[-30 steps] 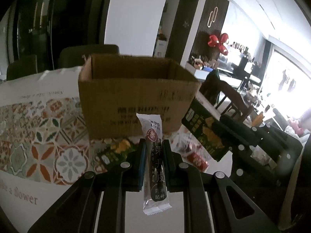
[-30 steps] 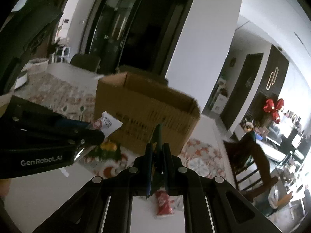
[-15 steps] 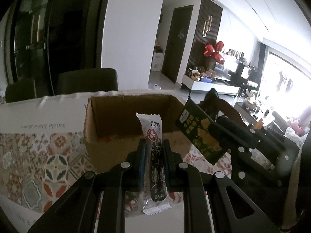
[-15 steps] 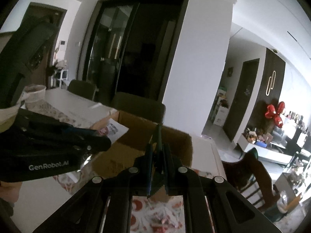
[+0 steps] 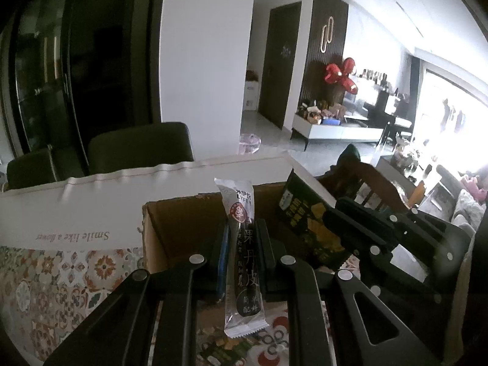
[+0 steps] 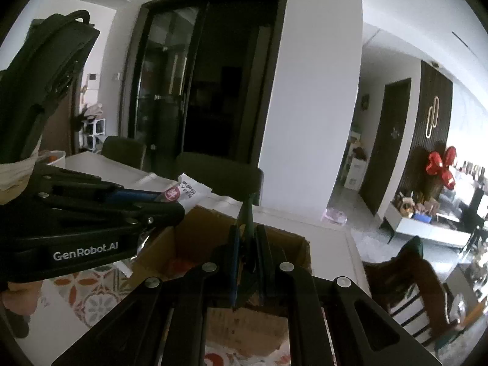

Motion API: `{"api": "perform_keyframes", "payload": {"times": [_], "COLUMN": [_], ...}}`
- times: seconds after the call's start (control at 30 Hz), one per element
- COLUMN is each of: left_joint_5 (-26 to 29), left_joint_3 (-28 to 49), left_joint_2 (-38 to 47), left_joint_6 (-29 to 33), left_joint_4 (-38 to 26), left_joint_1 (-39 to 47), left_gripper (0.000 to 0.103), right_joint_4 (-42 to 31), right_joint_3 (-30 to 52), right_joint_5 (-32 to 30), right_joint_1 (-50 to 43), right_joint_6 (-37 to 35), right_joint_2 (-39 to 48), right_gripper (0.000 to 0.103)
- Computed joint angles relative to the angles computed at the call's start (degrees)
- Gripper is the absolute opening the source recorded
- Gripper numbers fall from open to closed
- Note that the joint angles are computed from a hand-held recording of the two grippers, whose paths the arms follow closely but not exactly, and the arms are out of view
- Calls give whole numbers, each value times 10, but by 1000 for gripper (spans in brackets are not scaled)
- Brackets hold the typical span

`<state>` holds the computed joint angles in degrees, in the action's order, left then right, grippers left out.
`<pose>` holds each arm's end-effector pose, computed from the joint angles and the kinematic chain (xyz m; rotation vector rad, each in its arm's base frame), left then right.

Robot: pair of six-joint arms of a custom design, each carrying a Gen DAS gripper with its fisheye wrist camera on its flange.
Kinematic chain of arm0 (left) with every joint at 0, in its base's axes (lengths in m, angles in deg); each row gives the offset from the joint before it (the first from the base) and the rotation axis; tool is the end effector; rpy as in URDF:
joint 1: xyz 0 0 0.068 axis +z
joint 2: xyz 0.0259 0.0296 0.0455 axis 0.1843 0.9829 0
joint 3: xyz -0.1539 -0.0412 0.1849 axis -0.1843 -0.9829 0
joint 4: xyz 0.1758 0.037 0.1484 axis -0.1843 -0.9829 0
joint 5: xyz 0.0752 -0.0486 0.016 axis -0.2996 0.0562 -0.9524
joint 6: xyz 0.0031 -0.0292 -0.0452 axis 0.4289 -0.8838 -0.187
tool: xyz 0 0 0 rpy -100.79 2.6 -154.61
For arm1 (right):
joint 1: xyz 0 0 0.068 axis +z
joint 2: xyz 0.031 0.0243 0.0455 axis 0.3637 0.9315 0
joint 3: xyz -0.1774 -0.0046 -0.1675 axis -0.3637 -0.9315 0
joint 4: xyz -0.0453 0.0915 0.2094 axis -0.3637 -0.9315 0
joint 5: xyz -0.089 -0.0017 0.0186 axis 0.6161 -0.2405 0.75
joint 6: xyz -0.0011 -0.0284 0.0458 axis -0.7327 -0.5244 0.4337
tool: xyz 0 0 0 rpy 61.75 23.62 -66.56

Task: Organize snacks
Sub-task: 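Lift both snacks over the box and open both tools, then withdraw both tools from the box toward the remaining snacks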

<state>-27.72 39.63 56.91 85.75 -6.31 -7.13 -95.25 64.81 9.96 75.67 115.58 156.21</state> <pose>0.3564 -0.1297 0.3569 0.8046 2.1231 -0.5347 0.2435 0.2869 0.3344 0.0510 1.9741 -0.2807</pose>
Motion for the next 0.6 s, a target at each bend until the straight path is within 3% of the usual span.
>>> {"api": "perform_keyframes", "payload": {"times": [0.13,0.27,0.33,0.43,0.6], "left_joint_5": [-19,-38,-39,-49,-59], "left_joint_3": [82,203,219,158,10], "left_joint_2": [67,148,160,125,28], "left_joint_6": [-7,-10,-12,-9,4], "left_joint_4": [-19,-89,-97,-59,11], "left_joint_1": [-7,-16,-14,-14,-16], "left_gripper": [17,18,27,41,45], "right_joint_4": [21,23,16,-6,-15], "right_joint_3": [2,13,14,18,-24], "right_joint_5": [-23,-42,-47,-51,-45], "right_joint_1": [-29,-57,-66,-75,-70], "right_joint_6": [-26,-35,-29,2,42], "right_joint_2": [8,21,21,24,-9], "right_gripper": [11,11,11,15,25]}}
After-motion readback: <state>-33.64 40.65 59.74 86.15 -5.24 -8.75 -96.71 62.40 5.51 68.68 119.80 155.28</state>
